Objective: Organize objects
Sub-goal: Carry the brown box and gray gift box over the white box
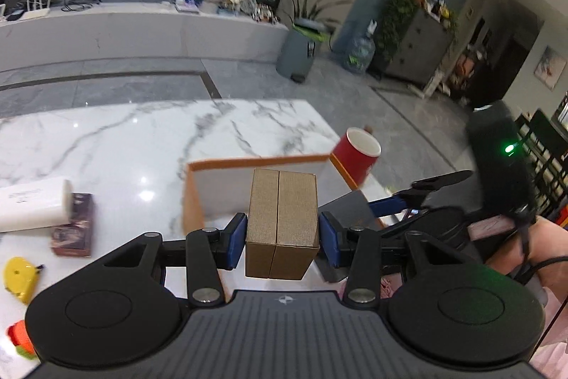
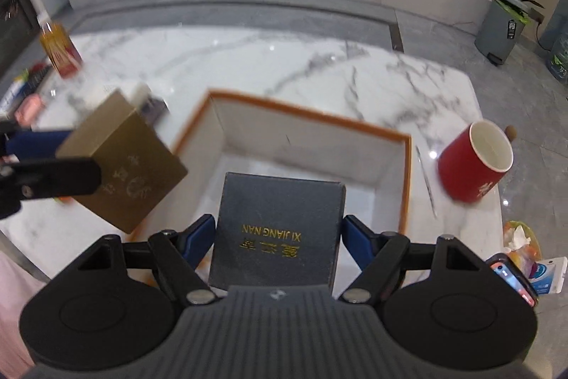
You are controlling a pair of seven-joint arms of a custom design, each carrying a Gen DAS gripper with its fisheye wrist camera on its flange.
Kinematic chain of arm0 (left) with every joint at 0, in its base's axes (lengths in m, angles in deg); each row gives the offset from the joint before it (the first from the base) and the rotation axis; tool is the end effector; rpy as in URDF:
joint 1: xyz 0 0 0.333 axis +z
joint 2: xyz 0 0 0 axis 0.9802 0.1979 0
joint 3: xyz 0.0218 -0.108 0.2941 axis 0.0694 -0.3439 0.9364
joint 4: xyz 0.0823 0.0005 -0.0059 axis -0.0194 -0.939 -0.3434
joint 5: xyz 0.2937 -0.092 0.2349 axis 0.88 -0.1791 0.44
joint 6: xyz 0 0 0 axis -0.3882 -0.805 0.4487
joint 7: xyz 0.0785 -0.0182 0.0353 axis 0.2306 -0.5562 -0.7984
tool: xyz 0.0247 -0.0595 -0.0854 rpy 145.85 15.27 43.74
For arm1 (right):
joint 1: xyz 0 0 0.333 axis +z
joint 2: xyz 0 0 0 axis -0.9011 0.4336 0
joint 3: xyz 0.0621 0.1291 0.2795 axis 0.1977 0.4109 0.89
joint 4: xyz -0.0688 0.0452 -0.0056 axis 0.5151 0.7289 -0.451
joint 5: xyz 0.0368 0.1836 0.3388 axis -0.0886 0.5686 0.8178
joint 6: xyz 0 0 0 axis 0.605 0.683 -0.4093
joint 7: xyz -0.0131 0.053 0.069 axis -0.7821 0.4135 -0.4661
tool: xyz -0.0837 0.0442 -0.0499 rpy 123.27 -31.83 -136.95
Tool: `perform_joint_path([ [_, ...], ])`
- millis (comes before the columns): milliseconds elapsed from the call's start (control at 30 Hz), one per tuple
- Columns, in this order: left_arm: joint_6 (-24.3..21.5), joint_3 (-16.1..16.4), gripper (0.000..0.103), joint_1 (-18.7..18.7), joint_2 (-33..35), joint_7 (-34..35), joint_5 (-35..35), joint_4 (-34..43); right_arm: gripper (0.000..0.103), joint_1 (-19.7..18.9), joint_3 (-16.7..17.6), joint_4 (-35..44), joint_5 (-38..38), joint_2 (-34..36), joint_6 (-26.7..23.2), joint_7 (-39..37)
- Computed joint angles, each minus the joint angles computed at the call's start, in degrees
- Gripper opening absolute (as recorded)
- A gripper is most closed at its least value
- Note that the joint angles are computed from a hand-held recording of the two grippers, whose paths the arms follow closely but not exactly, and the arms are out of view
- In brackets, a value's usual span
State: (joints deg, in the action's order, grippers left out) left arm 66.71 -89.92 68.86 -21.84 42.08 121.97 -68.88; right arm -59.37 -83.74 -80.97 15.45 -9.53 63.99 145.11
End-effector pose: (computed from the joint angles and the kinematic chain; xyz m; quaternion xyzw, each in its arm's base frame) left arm 0.4993 -0.2290 0.4288 -0.8107 0.4050 -0.3337 0.2595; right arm 0.6769 0.0309 0.4590 -0.7974 0.5356 -0.1991 0.1941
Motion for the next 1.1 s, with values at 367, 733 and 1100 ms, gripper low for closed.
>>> perform_joint_path([
  [367, 0.4, 3.0, 0.051, -1.8, 10.1, 9.2, -8.8, 7.1, 0.079, 2.8, -4.2, 5.8, -9.6, 9.3, -0.5, 6.1],
  [733, 1.5, 5.0, 0.051, -3.2, 12.2, 11.3, -13.0, 7.7, 0.08, 5.0, -5.3, 9.8, -17.6, 11.7, -6.2, 10.9],
  [1100, -1.4, 5.6, 0.051, -4.2, 12.2, 8.1, -9.3, 8.3, 0.083, -2.2, 2.0, 8.3, -8.3, 10.7, -1.0, -12.9],
])
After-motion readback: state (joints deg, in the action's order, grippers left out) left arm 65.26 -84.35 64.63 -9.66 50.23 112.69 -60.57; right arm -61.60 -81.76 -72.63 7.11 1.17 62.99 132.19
